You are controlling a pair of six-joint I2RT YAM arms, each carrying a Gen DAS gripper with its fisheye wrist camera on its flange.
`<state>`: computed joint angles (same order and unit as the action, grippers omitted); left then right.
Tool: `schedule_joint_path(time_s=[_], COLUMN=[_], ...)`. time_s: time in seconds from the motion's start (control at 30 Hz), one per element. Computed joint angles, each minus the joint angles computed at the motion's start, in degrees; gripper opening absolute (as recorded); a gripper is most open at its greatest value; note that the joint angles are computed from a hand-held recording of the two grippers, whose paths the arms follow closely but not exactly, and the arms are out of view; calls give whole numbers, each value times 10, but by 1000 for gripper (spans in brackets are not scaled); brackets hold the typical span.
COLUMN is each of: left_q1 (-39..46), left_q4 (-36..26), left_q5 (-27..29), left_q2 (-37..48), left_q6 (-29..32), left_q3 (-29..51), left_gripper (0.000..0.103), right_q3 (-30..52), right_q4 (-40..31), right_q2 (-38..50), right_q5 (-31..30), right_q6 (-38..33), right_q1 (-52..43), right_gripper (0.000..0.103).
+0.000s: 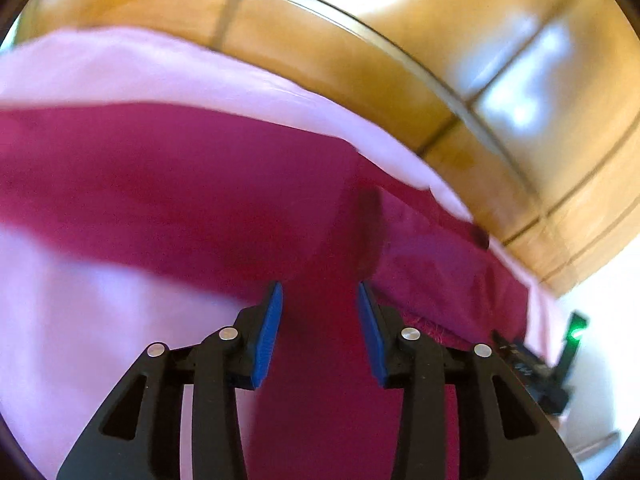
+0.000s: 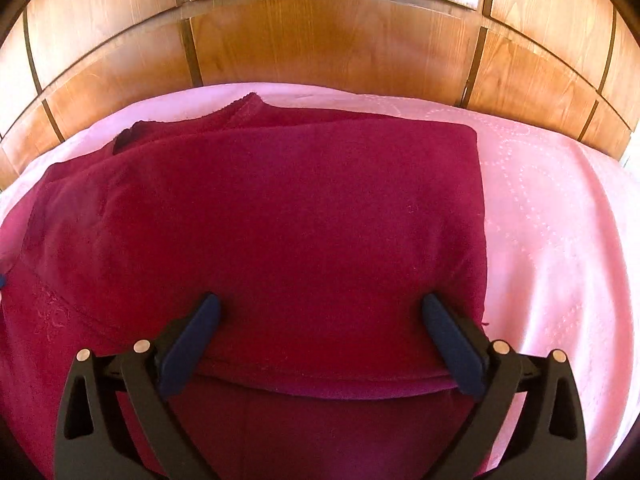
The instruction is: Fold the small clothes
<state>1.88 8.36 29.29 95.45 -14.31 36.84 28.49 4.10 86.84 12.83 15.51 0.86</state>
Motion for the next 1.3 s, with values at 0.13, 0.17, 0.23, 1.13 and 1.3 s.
schedule_joint_path(time_s=[0.13, 0.17, 0.23, 1.13, 1.3], left_q1=[180, 214, 298, 144, -54], left_q4=[-26, -34, -55, 1, 28], left_q5=[47, 55, 54, 86, -1], left_q2=[-29, -22, 3, -68, -68], left_q6=[11, 13, 23, -4, 2], left_q3=[-23, -15, 15, 41, 0], left_gripper=[57, 57, 57, 6, 21], right_q3=[5, 4, 5, 13, 12], right_q4=[11, 11, 15, 18, 21], right_q2=[15, 14, 19, 35, 35], right_q5=[9, 10, 12, 40, 32], right_q6=[8, 8, 7, 14, 13], right_q1=[11, 12, 12, 31, 26], right_gripper=[101, 101, 101, 101, 101])
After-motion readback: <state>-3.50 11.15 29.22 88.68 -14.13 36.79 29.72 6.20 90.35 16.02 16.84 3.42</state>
